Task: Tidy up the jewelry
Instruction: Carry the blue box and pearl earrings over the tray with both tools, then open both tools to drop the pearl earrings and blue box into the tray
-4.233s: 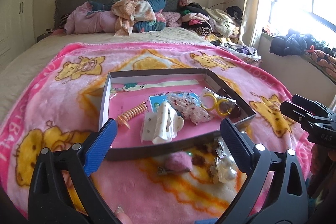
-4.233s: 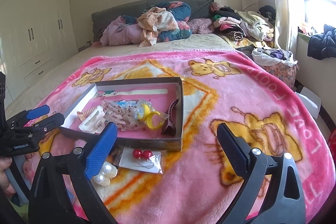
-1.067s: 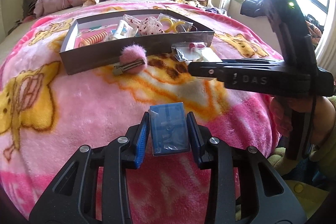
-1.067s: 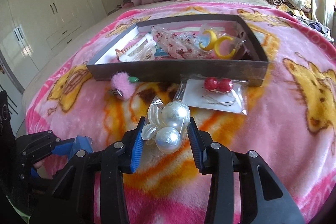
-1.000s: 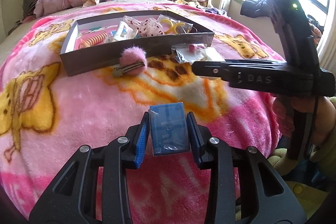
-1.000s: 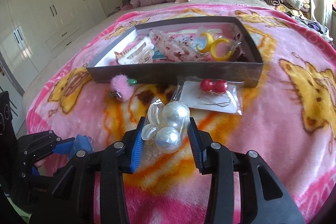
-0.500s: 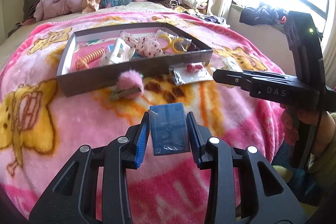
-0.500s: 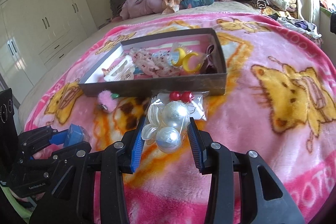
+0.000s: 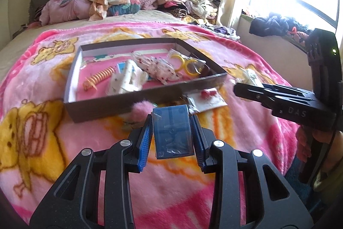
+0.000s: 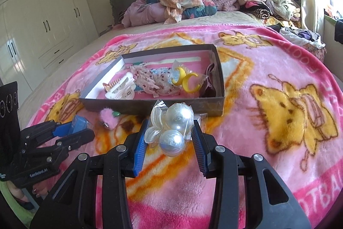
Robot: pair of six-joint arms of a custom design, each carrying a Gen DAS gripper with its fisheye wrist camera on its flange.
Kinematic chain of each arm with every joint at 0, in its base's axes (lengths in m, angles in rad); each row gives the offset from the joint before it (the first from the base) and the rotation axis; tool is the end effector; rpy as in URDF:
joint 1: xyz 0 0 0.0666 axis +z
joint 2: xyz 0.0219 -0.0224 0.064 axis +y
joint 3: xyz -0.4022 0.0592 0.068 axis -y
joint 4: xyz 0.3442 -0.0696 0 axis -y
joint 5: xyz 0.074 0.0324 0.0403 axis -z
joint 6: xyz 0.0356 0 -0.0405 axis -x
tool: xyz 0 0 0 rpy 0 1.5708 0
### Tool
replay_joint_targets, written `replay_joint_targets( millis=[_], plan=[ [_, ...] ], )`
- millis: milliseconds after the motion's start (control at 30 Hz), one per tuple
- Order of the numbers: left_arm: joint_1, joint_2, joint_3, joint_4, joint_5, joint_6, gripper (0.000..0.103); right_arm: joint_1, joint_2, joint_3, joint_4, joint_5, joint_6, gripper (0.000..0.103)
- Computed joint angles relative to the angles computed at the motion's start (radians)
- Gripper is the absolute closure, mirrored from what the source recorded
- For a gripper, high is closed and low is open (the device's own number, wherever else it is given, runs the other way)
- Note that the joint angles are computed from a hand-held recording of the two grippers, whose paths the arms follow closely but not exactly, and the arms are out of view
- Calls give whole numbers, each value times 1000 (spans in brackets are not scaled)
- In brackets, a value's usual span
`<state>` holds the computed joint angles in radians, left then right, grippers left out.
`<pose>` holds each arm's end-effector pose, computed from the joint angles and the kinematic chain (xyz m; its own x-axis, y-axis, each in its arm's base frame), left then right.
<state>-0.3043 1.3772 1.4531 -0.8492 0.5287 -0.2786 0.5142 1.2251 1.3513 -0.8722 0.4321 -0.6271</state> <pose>0.4041 -0.1461 0.4912 -0.4749 0.3980 -0.7849 0.7631 0.6305 -0.1419 0.3288 0.1682 0.5031 -0.5835 0.2824 -0.7615 0.2019 0.9586 0.2008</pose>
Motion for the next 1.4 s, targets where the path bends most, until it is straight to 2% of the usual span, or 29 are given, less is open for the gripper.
replay_joint_targets(
  millis=[667, 1400],
  plan=[
    [26, 137, 164, 67, -69, 123, 76, -67, 66, 88, -2, -25, 98, 65],
    [7, 270, 287, 67, -143, 156, 76, -168, 201, 198, -15, -93, 172, 65]
  ],
)
